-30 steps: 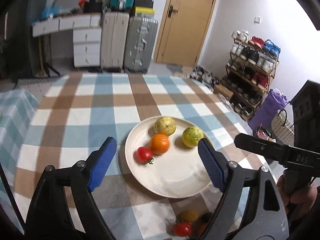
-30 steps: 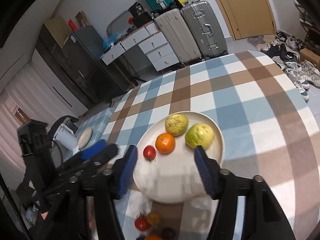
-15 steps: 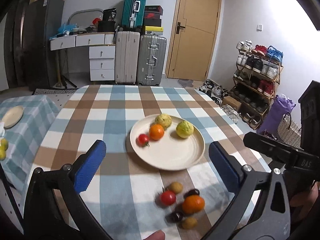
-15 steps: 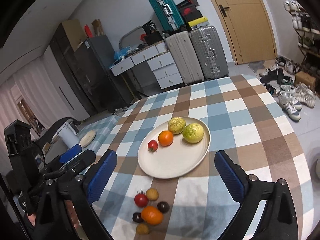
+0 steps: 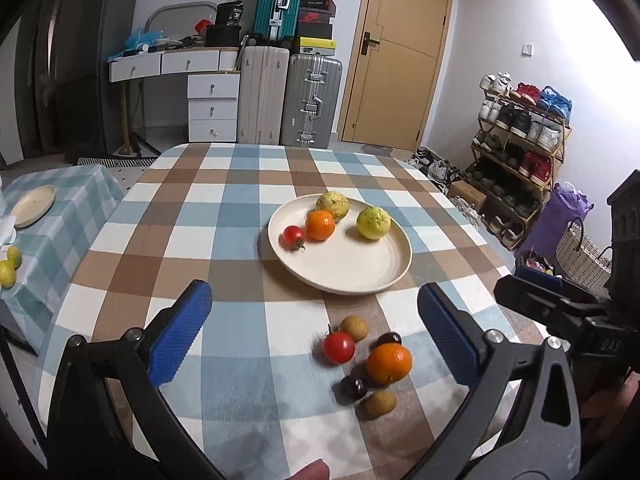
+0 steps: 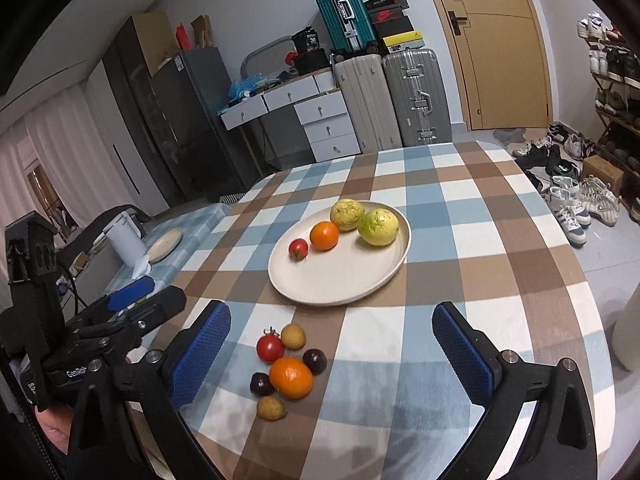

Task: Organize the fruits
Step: 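Withdraw both tools from the plate toward the remaining fruits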

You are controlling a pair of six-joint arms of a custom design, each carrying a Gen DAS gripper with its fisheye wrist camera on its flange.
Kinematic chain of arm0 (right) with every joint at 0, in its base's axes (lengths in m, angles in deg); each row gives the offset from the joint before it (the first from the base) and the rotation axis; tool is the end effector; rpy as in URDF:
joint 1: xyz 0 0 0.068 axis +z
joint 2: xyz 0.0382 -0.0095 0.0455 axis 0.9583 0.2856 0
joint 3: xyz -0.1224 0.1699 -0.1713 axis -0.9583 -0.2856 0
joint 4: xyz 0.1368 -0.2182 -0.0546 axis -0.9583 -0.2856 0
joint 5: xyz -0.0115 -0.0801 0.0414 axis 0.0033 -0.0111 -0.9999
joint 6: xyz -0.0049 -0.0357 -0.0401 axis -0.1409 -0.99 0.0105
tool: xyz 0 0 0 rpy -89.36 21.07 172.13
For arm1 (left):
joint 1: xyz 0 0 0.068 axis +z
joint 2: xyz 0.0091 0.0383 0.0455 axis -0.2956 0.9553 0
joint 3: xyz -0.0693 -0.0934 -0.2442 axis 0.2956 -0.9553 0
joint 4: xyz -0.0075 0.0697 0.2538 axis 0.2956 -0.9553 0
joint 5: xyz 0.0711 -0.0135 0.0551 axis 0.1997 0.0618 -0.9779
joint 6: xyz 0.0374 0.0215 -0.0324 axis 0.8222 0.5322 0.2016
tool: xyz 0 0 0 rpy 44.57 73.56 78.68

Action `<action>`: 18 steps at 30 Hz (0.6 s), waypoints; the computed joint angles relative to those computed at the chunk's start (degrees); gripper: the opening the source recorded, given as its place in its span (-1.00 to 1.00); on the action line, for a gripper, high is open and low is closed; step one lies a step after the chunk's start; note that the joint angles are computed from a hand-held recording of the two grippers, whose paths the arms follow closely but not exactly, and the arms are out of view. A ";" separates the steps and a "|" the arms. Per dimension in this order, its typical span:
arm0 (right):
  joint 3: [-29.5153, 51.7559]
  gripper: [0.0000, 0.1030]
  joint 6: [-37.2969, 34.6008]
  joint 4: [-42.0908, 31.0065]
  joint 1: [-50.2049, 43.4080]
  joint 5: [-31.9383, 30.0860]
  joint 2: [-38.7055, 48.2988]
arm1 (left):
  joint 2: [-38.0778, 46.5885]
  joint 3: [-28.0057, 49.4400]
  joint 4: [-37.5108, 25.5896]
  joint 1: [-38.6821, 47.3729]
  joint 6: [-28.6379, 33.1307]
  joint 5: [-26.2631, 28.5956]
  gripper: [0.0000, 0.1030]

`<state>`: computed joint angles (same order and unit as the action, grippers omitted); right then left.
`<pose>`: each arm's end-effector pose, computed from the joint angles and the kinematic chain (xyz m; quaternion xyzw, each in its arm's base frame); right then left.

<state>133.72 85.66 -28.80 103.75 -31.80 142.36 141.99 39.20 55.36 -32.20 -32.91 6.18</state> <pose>0.3402 0.2042 0.2133 -0.1355 0.8824 0.2284 0.3883 0.2692 -0.0662 0.2312 -0.0597 0.8843 -0.0614 0.4589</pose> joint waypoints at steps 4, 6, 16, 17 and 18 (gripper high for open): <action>-1.00 1.00 -0.53 -0.22 1.23 2.36 -0.50 | -2.32 -2.55 -2.08 0.64 -1.27 2.44 0.99; -1.22 1.00 -1.14 -0.39 1.90 4.00 -0.77 | -3.01 -3.34 -3.05 0.96 -1.64 2.69 0.99; 0.63 1.00 -2.62 -5.79 4.05 2.08 1.55 | -4.47 -4.98 -5.31 7.67 -2.68 4.75 0.99; 1.12 1.00 -2.88 -6.52 4.18 1.23 2.20 | -4.39 -4.91 -5.45 8.28 -2.95 5.46 0.99; 1.83 1.00 -3.18 -7.54 4.36 0.48 3.04 | -4.13 -4.77 -5.47 8.97 -3.31 6.37 0.99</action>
<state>135.55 82.47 -36.34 108.11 -31.33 145.40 137.86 34.43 49.89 -23.22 -36.21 12.55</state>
